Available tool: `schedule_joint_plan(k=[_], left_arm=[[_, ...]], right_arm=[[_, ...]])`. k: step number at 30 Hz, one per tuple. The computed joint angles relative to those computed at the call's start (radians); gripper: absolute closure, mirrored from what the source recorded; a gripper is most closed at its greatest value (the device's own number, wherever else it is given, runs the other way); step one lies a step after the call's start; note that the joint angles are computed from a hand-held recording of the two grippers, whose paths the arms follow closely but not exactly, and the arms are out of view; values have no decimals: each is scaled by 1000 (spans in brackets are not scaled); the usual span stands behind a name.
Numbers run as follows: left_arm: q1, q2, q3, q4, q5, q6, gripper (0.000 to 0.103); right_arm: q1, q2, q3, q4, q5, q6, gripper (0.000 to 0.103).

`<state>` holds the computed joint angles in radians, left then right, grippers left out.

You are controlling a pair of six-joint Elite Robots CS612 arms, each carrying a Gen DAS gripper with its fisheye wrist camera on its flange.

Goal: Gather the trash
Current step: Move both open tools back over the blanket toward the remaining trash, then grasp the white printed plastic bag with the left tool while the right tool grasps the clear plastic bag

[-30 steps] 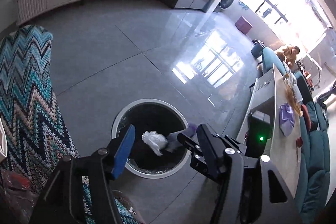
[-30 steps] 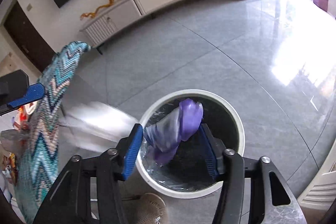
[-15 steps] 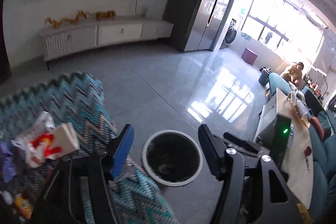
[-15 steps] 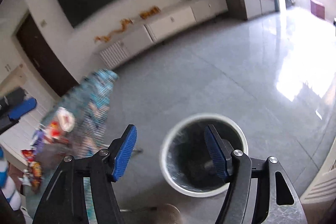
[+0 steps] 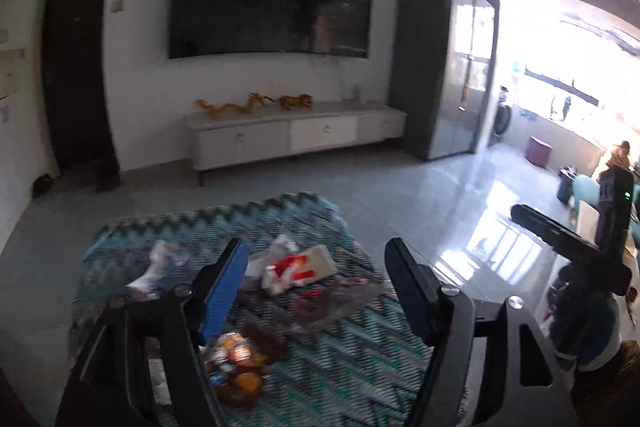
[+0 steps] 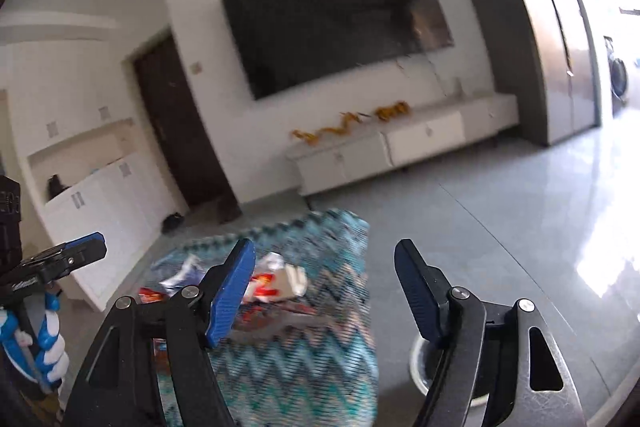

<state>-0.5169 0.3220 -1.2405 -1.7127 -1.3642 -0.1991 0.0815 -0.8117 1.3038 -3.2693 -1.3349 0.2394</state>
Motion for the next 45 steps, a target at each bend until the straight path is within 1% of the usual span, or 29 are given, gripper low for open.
schedule_joint_plan(k=[4,6,10,14,17,21,22,26,28,31,35,37,40,42,43,45], left_arm=[[17,27,-87,51,84,-50,30],[24,37,-118,76,111,-77,30],[37,54,-155,142,140,-127,30],[49,67,-161,220,148,-186,30],[62,77,-154,259,128,-228,30],[75,94,-147,307,101,-281,30],[81,101,-145,324,85,-300,30],[95,124,-137,368,44,-338,30],[102,133,-132,383,26,-346,30],[111,140,-120,395,4,-348,30],[125,145,-102,393,-32,-357,31],[129,145,-93,388,-49,-354,31],[134,141,-69,386,-66,-346,38],[138,137,-51,386,-86,-350,46],[140,136,-46,386,-92,-350,49],[143,135,-36,386,-107,-354,56]], right_arm=[[10,-3,-1,-35,44,-15,32],[14,-4,-2,-37,62,-24,31],[21,6,-14,-22,98,-37,31],[26,23,-33,20,118,-45,31],[30,34,-42,66,123,-55,31],[37,57,-65,153,140,-68,31],[39,67,-76,180,147,-71,31],[52,114,-135,310,169,-80,31],[60,144,-176,385,182,-82,31],[71,184,-235,470,175,-78,31],[77,230,-308,555,153,-63,31],[76,255,-350,589,149,-38,31],[76,286,-402,620,141,-15,31],[75,304,-435,638,138,1,31],[74,311,-449,644,141,6,31],[75,328,-482,666,137,3,31]])
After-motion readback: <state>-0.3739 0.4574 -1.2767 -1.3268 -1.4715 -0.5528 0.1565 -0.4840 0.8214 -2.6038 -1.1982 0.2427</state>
